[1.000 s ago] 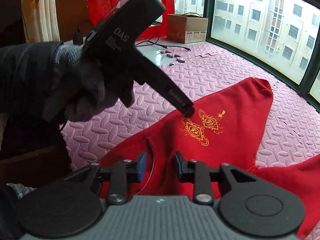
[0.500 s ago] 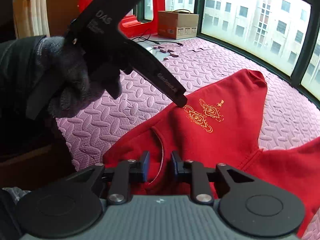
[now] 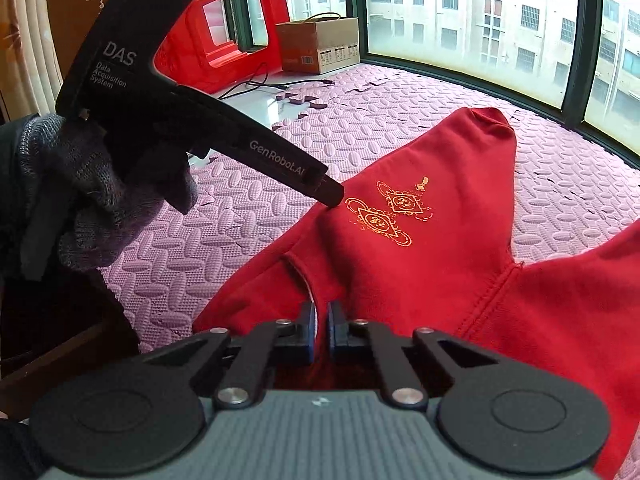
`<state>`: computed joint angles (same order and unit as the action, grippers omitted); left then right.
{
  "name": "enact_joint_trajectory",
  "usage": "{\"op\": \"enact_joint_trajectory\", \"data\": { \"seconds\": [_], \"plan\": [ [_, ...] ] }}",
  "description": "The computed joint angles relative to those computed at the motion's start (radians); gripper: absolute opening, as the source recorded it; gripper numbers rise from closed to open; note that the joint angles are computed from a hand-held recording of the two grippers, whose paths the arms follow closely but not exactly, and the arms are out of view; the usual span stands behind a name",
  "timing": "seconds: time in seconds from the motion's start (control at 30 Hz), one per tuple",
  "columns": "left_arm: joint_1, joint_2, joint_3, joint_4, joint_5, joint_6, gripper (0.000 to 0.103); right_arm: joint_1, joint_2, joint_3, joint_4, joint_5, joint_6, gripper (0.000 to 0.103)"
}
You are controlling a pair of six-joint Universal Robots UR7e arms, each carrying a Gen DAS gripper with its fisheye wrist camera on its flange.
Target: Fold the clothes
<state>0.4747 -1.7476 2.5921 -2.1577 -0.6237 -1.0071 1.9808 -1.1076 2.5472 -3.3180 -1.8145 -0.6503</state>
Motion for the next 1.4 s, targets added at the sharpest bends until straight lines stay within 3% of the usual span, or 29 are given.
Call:
{"op": "enact_joint_trajectory", "data": {
  "seconds": [0.13, 0.47, 0.77, 0.93, 1.0, 1.07, 1.17, 1.4],
  "plan": [
    [0.000, -0.005, -0.002, 0.009, 0.004, -0.007, 0.050, -0.001, -0.036, 0.011, 0.021, 0.046, 0.005, 0.004],
    [-0.002, 0.026, 0.002, -0.042, -0.018, 0.013, 0.051, -0.006, -0.013, 0.014, 0.039, 0.052, -0.022, 0.008],
    [-0.071, -0.065, 0.019, 0.139, -0.062, -0.191, 0.055, -0.055, -0.174, 0.012, 0.201, 0.108, 0.012, 0.014],
    [-0.121, -0.098, 0.024, 0.214, -0.116, -0.314, 0.059, -0.099, -0.251, 0.005, 0.256, 0.114, 0.054, 0.023],
    [-0.143, -0.099, 0.028, 0.223, -0.132, -0.349, 0.060, -0.109, -0.259, -0.002, 0.240, 0.089, 0.074, 0.042],
    [-0.154, -0.092, 0.028, 0.222, -0.147, -0.370, 0.060, -0.117, -0.259, -0.013, 0.226, 0.064, 0.091, 0.043],
    [-0.158, -0.072, 0.024, 0.221, -0.170, -0.395, 0.058, -0.114, -0.223, -0.050, 0.193, 0.016, 0.113, 0.043],
    [-0.162, -0.062, 0.026, 0.205, -0.185, -0.408, 0.026, -0.090, -0.162, -0.128, 0.184, -0.001, 0.106, 0.043]
  ]
}}
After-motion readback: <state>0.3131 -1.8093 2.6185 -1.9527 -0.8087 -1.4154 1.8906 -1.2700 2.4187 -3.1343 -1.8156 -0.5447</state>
